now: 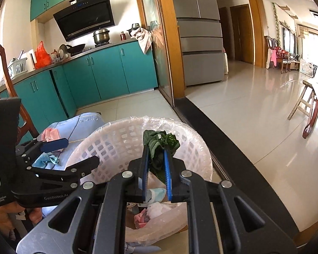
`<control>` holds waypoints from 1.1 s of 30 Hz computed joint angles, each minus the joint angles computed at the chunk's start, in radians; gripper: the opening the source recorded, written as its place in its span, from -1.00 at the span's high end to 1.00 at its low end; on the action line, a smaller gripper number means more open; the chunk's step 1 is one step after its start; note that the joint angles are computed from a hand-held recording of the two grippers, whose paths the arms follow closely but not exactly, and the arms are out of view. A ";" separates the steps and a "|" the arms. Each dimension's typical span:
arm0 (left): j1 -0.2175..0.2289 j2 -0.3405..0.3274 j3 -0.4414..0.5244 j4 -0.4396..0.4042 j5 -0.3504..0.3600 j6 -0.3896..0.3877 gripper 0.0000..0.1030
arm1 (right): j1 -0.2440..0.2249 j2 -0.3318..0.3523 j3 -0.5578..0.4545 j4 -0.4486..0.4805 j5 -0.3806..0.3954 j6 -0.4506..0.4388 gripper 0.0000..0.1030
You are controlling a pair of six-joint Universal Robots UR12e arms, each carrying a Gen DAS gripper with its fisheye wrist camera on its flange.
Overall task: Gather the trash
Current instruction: 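Carry the box over the wastebasket and open the left tool while the right tool drops the leaves, then grasp the blue cloth with the right tool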
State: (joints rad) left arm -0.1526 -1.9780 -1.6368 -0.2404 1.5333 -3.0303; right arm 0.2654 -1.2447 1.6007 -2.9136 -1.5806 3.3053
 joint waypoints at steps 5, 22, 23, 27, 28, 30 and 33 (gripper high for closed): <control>0.015 0.012 -0.016 0.013 0.033 -0.028 -0.75 | 0.008 0.008 -0.014 0.014 -0.006 0.000 0.13; 0.186 0.114 -0.135 -0.137 0.427 -0.349 -0.70 | 0.071 0.060 -0.089 0.051 0.101 -0.075 -0.34; 0.204 0.117 -0.135 -0.168 0.430 -0.357 -0.70 | 0.079 0.070 -0.104 0.060 0.134 -0.086 -0.34; 0.259 0.122 -0.143 -0.248 0.405 -0.360 -0.70 | 0.119 0.116 -0.174 0.106 0.226 -0.152 -0.49; 0.269 0.124 -0.146 -0.261 0.378 -0.364 -0.70 | 0.131 0.135 -0.204 0.134 0.244 -0.170 -0.51; 0.290 0.128 -0.156 -0.275 0.325 -0.385 -0.70 | 0.149 0.182 -0.272 0.203 0.289 -0.184 -0.51; 0.307 0.135 -0.175 -0.260 0.263 -0.390 -0.70 | 0.163 0.244 -0.365 0.305 0.332 -0.156 -0.51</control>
State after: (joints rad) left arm 0.1540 -1.8426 -1.8115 -0.5006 1.7962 -3.4202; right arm 0.4285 -1.0009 1.2355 -2.6084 -1.2490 3.1491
